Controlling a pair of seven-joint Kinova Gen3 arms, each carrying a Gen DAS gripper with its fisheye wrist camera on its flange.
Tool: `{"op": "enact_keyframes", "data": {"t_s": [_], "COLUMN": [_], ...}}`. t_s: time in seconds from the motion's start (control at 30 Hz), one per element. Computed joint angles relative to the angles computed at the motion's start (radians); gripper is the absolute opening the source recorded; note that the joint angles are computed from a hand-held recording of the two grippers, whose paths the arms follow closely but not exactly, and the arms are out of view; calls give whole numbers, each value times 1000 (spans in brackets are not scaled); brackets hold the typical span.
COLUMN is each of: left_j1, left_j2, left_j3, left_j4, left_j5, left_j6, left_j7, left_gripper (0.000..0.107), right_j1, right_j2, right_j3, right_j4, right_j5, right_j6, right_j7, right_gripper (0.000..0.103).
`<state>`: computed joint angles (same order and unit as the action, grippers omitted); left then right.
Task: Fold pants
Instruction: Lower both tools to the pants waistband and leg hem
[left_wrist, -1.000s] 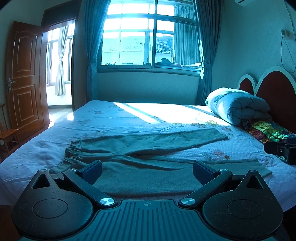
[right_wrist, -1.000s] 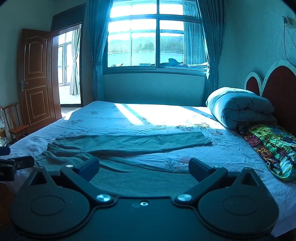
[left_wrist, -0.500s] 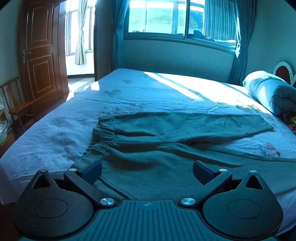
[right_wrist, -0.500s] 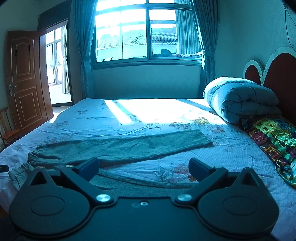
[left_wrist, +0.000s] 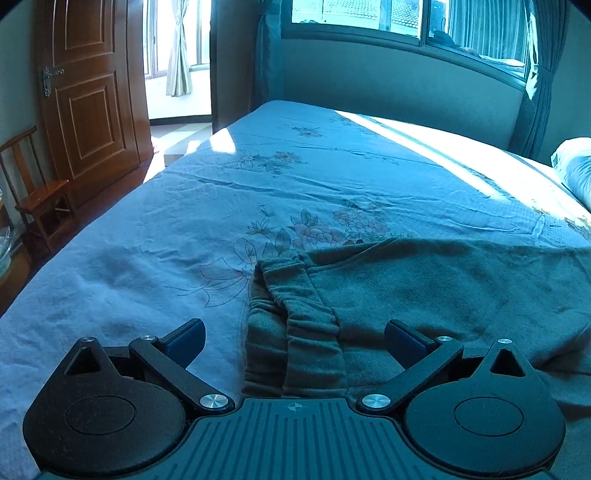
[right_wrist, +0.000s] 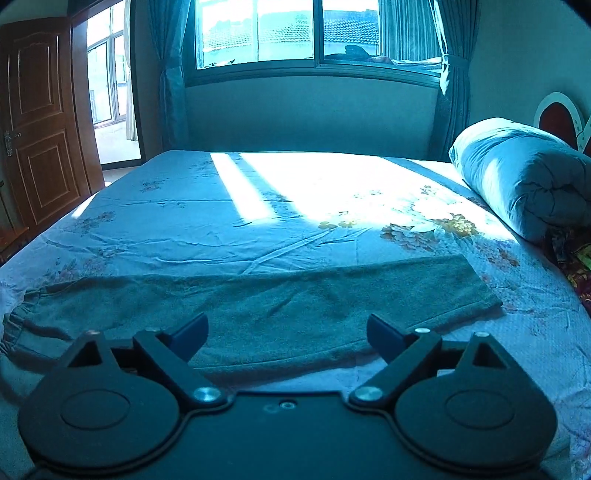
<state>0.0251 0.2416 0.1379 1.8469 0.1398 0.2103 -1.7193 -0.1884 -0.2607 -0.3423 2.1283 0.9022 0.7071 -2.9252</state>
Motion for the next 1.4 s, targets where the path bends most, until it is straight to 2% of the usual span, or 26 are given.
{"op": "enact_keyframes", "data": {"t_s": [0.03, 0.1, 0.13, 0.2, 0.27, 0.33, 0.43, 0.47, 0.5, 0.57, 0.63, 0.73, 0.83, 0.9, 0.97, 1.0, 1.03, 1.07, 1.1, 1.13, 1.17, 1.23, 1.4], "left_j1": [-46, -97, -104, -79, -90, -135, -207, -213, -234, -259, -279, -260, -240, -232, -227, -222, -217, -215, -214, -218, -230, -262, -289], "left_j2": [46, 132, 178, 241, 308, 364, 427, 431, 433, 431, 423, 418, 432, 440, 448, 452, 453, 452, 449, 445, 442, 437, 421], "left_j3": [42, 84, 87, 54, 60, 112, 200, 213, 245, 266, 280, 249, 215, 206, 200, 193, 188, 187, 187, 195, 210, 248, 272], "left_j4": [-43, -131, -177, -249, -326, -381, -438, -442, -435, -428, -412, -418, -450, -456, -465, -472, -475, -473, -466, -454, -440, -408, -376], "left_j5": [40, 71, 83, 69, 82, 112, 186, 193, 206, 269, 306, 323, 336, 346, 354, 358, 358, 360, 363, 368, 376, 404, 437], "left_j6": [17, 67, 88, 125, 173, 202, 245, 251, 247, 256, 244, 268, 305, 305, 305, 309, 310, 306, 296, 280, 263, 229, 206], "left_j7": [-41, -80, -90, -73, -83, -131, -241, -268, -309, -351, -403, -438, -452, -469, -482, -477, -478, -481, -486, -499, -520, -559, -588], "left_gripper": [102, 83, 81, 80, 80, 81, 83, 80, 56, 39, 37, 37, 39, 40, 42, 42, 42, 42, 41, 40, 38, 36, 35], "right_j1": [6, 6, -2, -15, -34, -43, -50, -36, -10, 56, 149, 287, 379, 434, 501, 528, 541, 542, 525, 489, 454, 401, 271], "right_j2": [28, 87, 110, 162, 206, 252, 318, 346, 370, 415, 461, 526, 616, 693, 742, 760, 767, 769, 761, 749, 736, 704, 614], "right_j3": [6, 13, 24, 60, 91, 130, 209, 221, 214, 171, 110, -13, -152, -244, -335, -362, -370, -360, -332, -286, -240, -153, 58], "right_j4": [-9, -30, -36, -55, -69, -97, -129, -141, -152, -184, -215, -269, -364, -430, -491, -518, -532, -543, -544, -547, -549, -534, -459], "right_j5": [16, 70, 92, 120, 137, 105, 42, 30, 20, 5, -7, -29, -15, 0, -49, -90, -131, -171, -198, -220, -244, -320, -505], "right_j6": [-22, -47, -59, -96, -121, -151, -246, -281, -306, -319, -351, -368, -266, -185, -104, -81, -73, -77, -87, -90, -90, -113, -214], "right_j7": [-7, -35, -47, -52, -46, 19, 141, 182, 222, 304, 385, 507, 629, 710, 792, 827, 855, 883, 905, 913, 923, 979, 1141], "right_gripper": [85, 85, 85, 85, 85, 83, 80, 78, 77, 76, 74, 69, 66, 68, 76, 75, 69, 53, 42, 14, 0, 0, 0]}}
